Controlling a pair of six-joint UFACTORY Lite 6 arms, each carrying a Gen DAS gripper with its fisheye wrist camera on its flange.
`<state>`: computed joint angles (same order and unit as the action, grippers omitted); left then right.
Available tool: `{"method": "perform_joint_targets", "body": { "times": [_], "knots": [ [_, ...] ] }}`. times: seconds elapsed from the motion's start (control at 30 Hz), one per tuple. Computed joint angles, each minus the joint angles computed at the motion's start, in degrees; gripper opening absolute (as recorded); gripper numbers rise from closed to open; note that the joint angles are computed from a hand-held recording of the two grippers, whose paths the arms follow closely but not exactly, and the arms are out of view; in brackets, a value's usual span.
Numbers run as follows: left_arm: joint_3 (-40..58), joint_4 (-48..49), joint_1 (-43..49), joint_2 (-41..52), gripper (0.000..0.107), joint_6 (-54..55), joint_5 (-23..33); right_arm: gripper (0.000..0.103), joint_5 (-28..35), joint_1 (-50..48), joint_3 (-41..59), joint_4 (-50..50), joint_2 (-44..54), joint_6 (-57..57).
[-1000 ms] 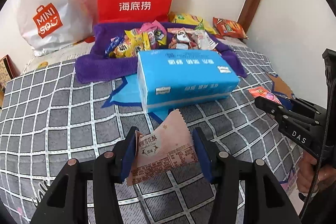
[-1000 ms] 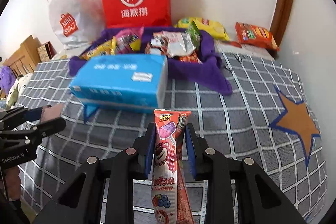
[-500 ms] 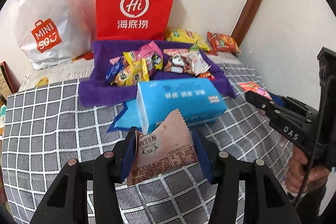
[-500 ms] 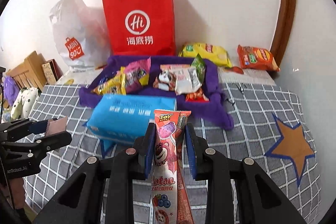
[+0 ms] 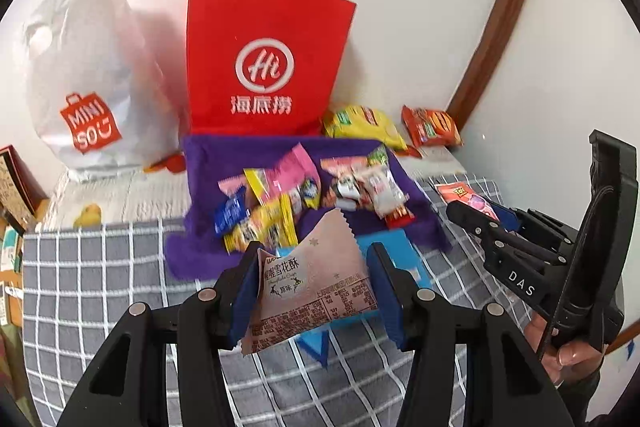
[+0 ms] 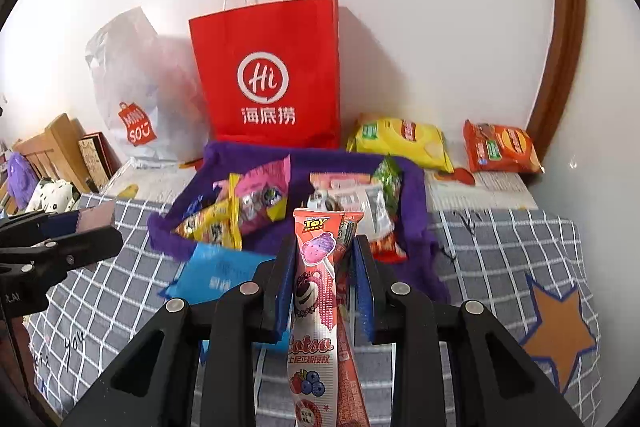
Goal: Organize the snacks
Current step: 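Lift both held packets and carry them over the purple towel, then lower both packets onto the snacks on the purple towel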
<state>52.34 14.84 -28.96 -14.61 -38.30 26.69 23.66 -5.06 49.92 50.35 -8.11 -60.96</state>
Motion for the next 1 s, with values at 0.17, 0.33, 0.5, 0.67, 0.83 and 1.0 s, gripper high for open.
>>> {"method": "perform_joint_targets", "body": {
  "times": [0.17,0.33,0.5,0.67,0.83,1.0],
  "knots": [
    [5.39,-5.19,3.59,5.30,0.050,6.96,-1.33,0.028,-0.67,1.75,7.85,-1.95,6.41,3.03],
    [9.71,-9.64,6.70,10.19,0.050,12.76,-3.03,0.028,0.21,2.54,16.81,-1.37,13.97,4.76],
    [13.38,-17.29,9.88,15.13,0.050,20.94,-4.50,0.028,-1.24,3.92,21.91,-2.30,19.81,6.50],
    [19.06,-23.28,12.22,21.61,0.050,27.65,-4.43,0.028,-0.86,4.29,29.84,-5.62,26.67,10.78],
    [24.77,-25.73,13.43,27.38,0.050,30.08,-4.38,0.028,-0.24,5.16,38.70,-10.56,33.18,16.16],
    [29.44,-28.13,14.71,32.45,0.050,32.89,-4.44,0.028,0.32,6.12,44.94,-12.00,38.65,18.05]
  ]
}}
